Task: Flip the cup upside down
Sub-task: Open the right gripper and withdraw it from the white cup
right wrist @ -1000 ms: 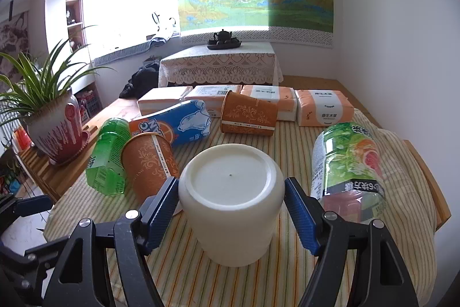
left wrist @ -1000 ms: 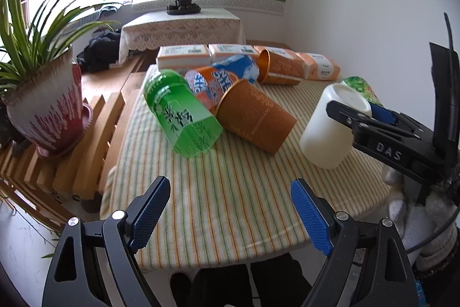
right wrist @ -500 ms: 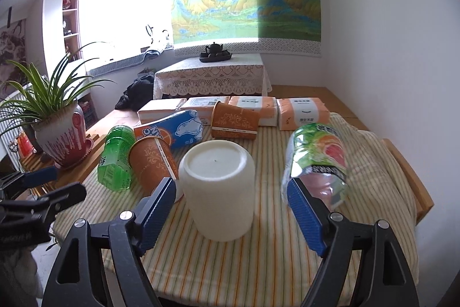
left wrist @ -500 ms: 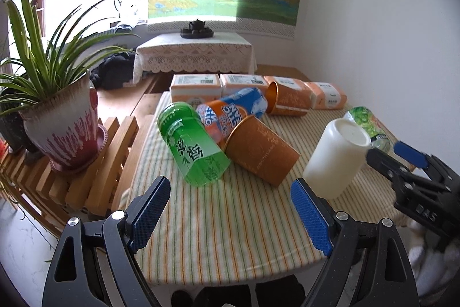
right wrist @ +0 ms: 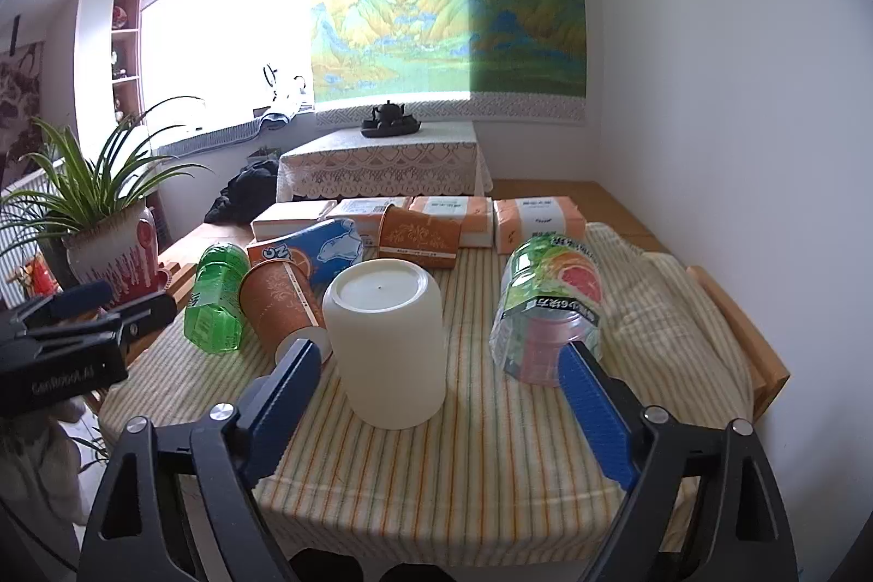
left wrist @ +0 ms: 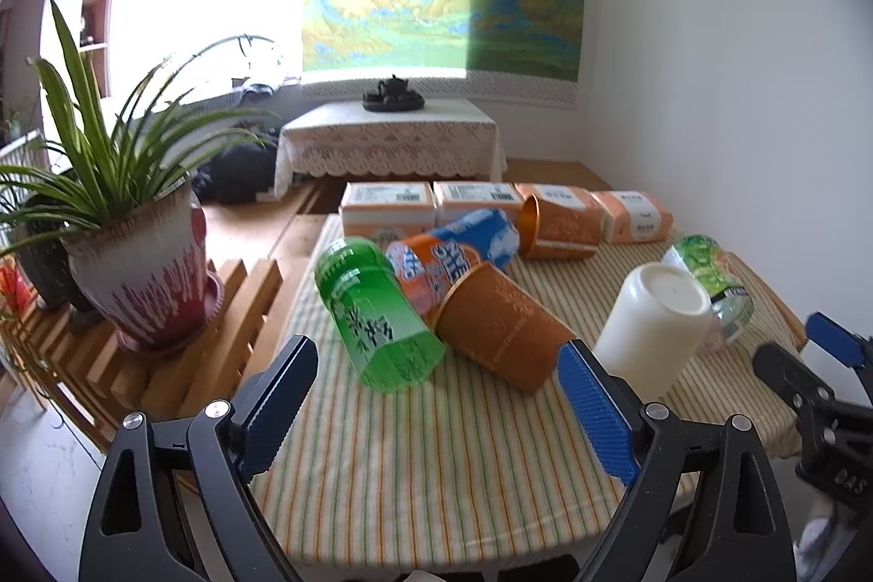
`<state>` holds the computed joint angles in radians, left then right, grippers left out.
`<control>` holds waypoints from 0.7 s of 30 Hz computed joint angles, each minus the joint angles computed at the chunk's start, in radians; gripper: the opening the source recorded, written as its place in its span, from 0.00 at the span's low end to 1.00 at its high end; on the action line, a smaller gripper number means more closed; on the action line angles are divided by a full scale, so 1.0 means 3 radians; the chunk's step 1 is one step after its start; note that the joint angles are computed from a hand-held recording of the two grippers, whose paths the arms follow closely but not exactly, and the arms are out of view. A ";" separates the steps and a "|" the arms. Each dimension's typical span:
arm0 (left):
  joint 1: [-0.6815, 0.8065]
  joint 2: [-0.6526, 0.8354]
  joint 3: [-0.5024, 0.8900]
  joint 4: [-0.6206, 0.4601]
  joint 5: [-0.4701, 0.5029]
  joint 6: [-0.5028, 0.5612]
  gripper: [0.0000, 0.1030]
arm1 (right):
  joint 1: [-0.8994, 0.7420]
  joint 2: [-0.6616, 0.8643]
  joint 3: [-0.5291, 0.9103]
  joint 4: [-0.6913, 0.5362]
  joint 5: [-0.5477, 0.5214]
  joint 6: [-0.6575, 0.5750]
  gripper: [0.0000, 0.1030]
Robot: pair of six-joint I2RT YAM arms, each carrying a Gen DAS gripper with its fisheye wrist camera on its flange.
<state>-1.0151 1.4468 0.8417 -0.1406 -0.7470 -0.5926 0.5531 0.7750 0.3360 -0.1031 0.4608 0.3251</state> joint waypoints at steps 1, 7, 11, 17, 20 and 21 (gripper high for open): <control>-0.0012 0.0002 0.0009 0.0005 -0.0044 0.0008 0.91 | 0.0037 -0.0045 -0.0017 -0.0018 0.0051 -0.0004 0.85; -0.0105 0.0062 0.0071 0.0104 -0.0285 0.0072 0.95 | -0.0008 -0.0194 -0.0082 -0.0081 0.0042 0.0024 0.87; -0.0155 0.0072 0.0078 0.0181 -0.0388 0.0107 0.96 | -0.0093 -0.0318 -0.0145 -0.0138 0.0013 0.0076 0.88; -0.0209 0.0080 0.0079 0.0220 -0.0482 0.0078 0.99 | -0.0109 -0.0438 -0.0174 -0.0195 0.0084 0.0076 0.88; -0.0200 0.0089 0.0088 0.0205 -0.0452 0.0061 0.99 | -0.0172 -0.0462 -0.0185 -0.0184 0.0030 0.0085 0.88; -0.0195 0.0085 0.0083 0.0207 -0.0439 0.0055 0.99 | -0.0183 -0.0460 -0.0187 -0.0179 0.0013 0.0094 0.88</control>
